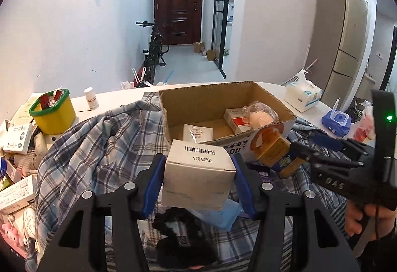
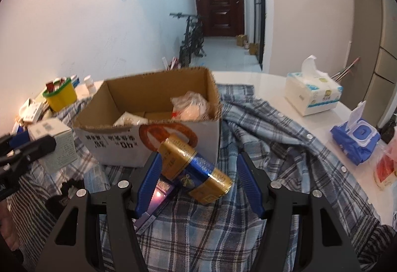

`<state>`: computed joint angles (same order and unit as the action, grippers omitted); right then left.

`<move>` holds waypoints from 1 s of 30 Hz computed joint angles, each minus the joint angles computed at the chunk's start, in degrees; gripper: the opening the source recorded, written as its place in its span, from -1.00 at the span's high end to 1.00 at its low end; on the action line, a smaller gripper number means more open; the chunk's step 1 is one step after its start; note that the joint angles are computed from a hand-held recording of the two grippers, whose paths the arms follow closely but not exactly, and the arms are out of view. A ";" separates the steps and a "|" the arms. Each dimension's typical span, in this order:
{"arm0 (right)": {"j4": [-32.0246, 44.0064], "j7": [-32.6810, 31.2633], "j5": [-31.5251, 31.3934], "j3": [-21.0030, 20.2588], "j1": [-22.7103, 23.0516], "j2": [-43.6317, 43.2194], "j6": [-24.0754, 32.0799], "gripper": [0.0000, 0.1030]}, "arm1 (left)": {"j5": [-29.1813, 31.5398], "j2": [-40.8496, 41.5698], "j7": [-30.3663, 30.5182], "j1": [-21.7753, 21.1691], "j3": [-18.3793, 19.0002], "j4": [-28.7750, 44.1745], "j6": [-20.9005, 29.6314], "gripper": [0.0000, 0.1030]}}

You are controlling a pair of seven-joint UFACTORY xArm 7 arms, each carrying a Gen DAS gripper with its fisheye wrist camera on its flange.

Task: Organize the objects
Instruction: 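Grasp a second white barcode box with the left gripper, then grasp the gold-and-blue cigarette pack with the right gripper while the left holds the white box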

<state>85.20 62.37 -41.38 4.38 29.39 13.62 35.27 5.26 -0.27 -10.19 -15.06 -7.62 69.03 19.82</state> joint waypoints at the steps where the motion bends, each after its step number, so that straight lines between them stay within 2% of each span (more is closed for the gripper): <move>1: 0.03 -0.92 1.00 0.19 -0.38 0.31 -0.20 -0.11 | -0.79 0.22 0.25 -0.06 -0.04 0.00 -0.23 -0.09; 5: -1.08 -4.24 5.87 0.68 -1.85 0.61 -2.72 -0.07 | -3.10 0.83 1.29 -0.36 -0.19 -0.48 -0.92 -0.09; 10: 0.65 -8.14 8.31 0.35 -1.52 2.62 -0.99 -0.04 | -4.69 1.04 2.12 -0.40 -0.11 -1.09 -0.91 -0.09; 12: 0.64 -9.76 10.12 0.38 -1.71 3.04 -1.22 0.08 | -4.96 0.55 2.31 -0.37 -0.07 -1.74 -1.10 -0.09; 15: 0.83 -10.27 9.30 -0.27 -0.79 3.15 -0.56 0.24 | -5.20 0.04 2.61 -0.27 0.02 -2.38 -1.16 -0.09; 21: -0.78 -12.97 12.81 0.55 -1.47 2.29 -4.01 0.60 | -6.17 -1.69 3.32 0.02 0.16 -4.58 -1.00 -0.09; 26: -2.29 -13.09 13.85 0.71 -0.99 1.02 -7.57 0.77 | -7.70 -3.18 4.36 0.18 0.34 -5.86 -1.42 -0.09; 30: -2.85 -10.23 10.78 0.00 0.46 -0.16 -8.84 0.83 | -9.75 -4.73 5.86 0.12 0.61 -6.95 -2.05 -0.09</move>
